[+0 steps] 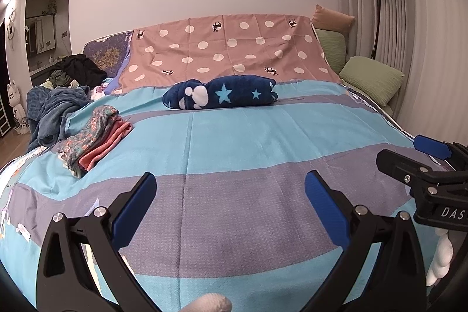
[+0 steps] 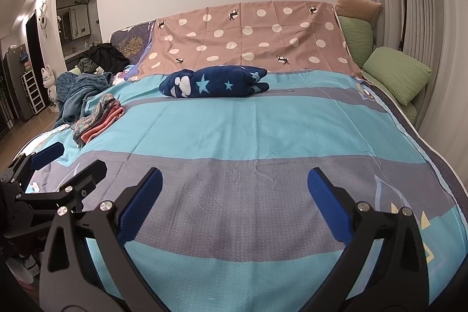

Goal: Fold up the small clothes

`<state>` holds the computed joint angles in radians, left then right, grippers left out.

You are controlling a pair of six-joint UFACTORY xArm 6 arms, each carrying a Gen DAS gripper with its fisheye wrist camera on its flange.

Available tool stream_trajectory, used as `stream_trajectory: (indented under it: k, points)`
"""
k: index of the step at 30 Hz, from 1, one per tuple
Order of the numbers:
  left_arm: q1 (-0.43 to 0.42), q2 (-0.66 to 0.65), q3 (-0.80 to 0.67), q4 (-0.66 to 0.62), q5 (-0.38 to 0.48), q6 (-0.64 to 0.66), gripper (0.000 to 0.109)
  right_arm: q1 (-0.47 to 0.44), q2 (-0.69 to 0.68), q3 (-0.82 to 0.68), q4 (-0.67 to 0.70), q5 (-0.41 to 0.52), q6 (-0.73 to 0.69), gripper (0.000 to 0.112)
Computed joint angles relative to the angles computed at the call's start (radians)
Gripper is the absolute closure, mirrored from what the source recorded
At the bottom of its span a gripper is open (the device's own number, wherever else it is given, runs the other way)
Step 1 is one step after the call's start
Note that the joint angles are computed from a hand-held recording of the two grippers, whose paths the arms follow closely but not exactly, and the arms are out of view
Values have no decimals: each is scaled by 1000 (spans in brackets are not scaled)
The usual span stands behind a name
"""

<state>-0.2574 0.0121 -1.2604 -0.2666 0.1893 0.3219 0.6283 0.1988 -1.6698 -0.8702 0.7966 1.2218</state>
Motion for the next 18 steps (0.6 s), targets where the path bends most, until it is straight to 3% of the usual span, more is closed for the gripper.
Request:
stream_trajectory:
  k: [18]
  points:
    - [10,-6,14,27,-14,-20,7,-1,13,-8,-1,4,-20,12]
